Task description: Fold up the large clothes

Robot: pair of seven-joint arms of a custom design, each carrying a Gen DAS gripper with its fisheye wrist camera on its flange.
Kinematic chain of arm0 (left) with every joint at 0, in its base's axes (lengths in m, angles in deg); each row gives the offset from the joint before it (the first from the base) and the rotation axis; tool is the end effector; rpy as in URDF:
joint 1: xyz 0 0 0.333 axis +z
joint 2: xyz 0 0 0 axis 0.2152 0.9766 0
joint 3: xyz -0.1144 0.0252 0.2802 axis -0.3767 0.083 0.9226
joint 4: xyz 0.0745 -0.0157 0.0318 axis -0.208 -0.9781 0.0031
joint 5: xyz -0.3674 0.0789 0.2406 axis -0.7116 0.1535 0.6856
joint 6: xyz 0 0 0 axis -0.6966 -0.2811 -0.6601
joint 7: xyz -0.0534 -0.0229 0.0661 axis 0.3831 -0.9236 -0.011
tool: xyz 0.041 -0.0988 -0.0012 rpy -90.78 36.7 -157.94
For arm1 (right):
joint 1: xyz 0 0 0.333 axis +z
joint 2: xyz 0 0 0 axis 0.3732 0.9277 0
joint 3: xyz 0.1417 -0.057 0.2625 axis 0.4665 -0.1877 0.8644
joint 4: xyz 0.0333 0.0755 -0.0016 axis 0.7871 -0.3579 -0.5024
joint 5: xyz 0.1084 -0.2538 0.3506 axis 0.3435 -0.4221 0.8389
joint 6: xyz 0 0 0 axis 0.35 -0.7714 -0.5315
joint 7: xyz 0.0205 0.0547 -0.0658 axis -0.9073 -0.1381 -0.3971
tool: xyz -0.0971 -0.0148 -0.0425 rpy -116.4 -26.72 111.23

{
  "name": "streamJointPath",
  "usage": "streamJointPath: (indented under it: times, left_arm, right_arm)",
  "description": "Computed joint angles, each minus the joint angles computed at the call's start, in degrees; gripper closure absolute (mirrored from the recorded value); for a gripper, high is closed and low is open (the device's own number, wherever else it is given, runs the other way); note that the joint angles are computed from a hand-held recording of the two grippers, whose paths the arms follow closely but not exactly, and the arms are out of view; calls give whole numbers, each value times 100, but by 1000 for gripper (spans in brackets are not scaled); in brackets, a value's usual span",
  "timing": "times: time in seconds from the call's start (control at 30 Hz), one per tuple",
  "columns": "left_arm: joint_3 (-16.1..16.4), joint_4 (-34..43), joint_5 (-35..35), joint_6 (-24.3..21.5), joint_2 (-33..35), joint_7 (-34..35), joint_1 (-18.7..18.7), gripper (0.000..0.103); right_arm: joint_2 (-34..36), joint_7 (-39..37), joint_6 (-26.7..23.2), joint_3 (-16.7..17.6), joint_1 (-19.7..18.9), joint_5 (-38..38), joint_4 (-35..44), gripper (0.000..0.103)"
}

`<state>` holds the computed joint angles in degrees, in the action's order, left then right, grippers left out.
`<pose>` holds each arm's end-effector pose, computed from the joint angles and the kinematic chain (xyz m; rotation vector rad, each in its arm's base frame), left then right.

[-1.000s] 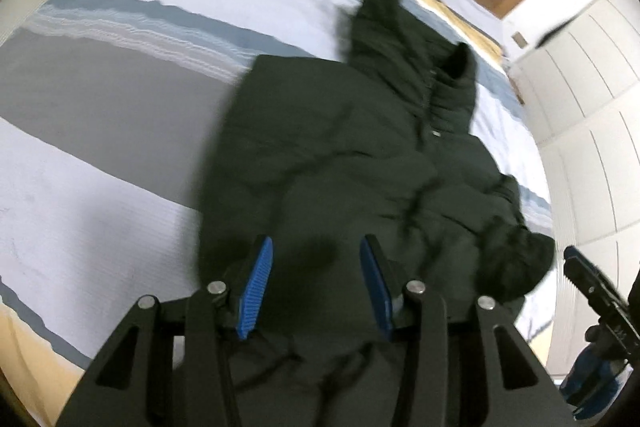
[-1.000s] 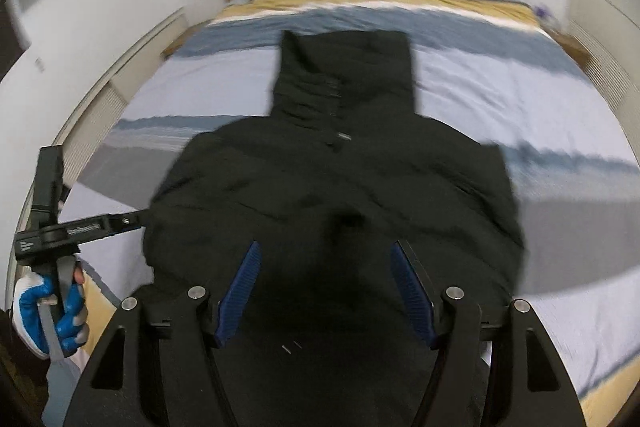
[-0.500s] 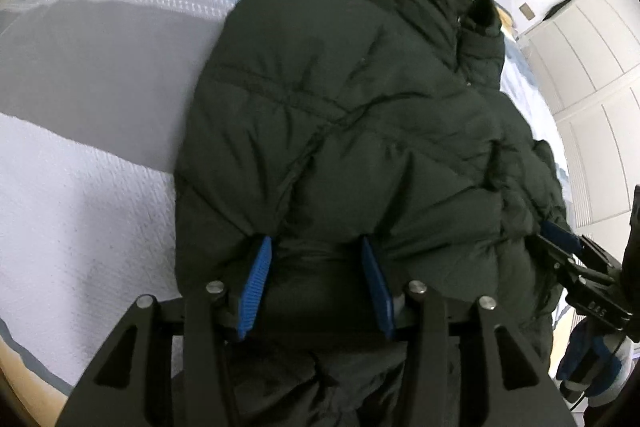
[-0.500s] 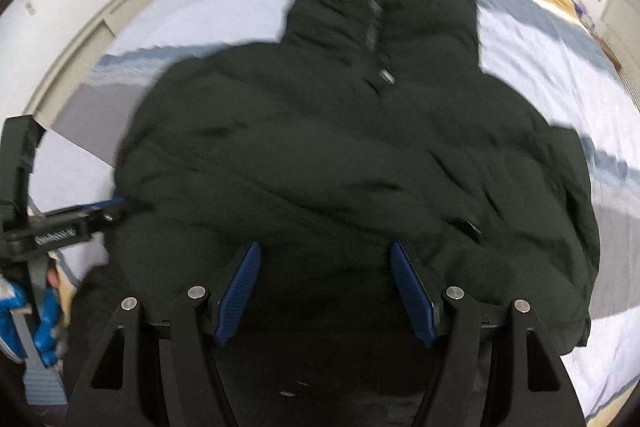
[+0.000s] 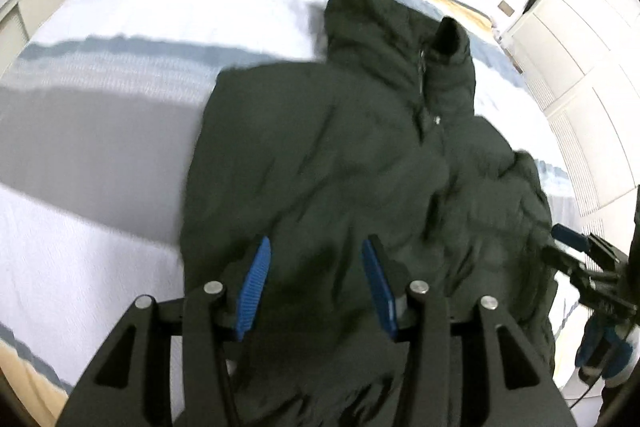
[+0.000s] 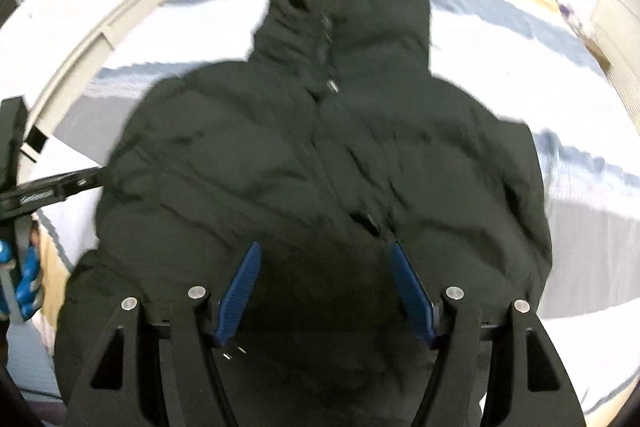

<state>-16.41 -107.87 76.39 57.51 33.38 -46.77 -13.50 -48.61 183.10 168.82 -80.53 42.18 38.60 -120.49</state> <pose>0.5437 -0.4526 0.6156 -2.1901 1.9411 -0.7466 0.4758 0.2650 0.6992 -2.1714 1.5805 -0.2732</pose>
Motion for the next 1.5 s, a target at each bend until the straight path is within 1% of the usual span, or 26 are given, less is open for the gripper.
streamJointPath:
  times: [0.03, 0.07, 0.13, 0.2, 0.23, 0.3, 0.37, 0.47, 0.57, 0.77, 0.87, 1.03, 1.3, 1.5]
  left_arm:
    - [16, 295, 124, -72, 234, -32, -40, 56]
    - [34, 415, 150, -83, 347, -8, -55, 56]
    - [64, 875, 128, -230, 776, 80, -108, 56]
    - [112, 1168, 113, -330, 1088, 66, -193, 56]
    - [133, 1301, 90, -426, 1244, 59, -239, 56]
    - [185, 1303, 74, -474, 1351, 0, -304, 56]
    - [216, 1053, 63, -344, 1270, -137, -336, 56]
    - [236, 788, 172, -204, 1052, -361, -391, 56]
    - [201, 396, 282, 1, 695, -586, -407, 56]
    - [49, -146, 681, -25, 265, -854, -520, 56]
    - [-3, -309, 860, -5, 174, -1069, -560, 55]
    - [-66, -152, 1060, -390, 223, -1159, -654, 52]
    - [-78, 27, 1476, -831, 333, -1361, -865, 46]
    - [-68, 27, 1609, -907, 355, -1434, -922, 44]
  right_arm:
    - [134, -41, 58, 4, 25, 53, 162, 36]
    - [246, -69, 98, 5, 45, 99, 275, 36]
    - [513, -144, 172, 37, 91, 126, 498, 36]
    - [706, -256, 217, 57, 138, 128, 606, 36]
    - [796, -313, 223, 44, 156, 185, 628, 36]
    - [891, -328, 131, 44, 163, 147, 625, 36]
    - [930, -358, 91, 35, 149, 21, 505, 36]
    - [816, -398, 97, -57, 102, 187, 254, 35]
    - [638, -448, 102, -72, 76, 218, 139, 35]
    - [124, -663, 141, -100, 59, 300, -216, 34]
    - [-78, -666, 36, -104, 31, 298, -450, 34]
    - [-332, -551, 59, -107, -32, 271, -767, 31]
    - [-526, -537, 135, -96, -31, 245, -1032, 30]
    - [-561, -544, 203, -92, -19, 237, -1137, 27]
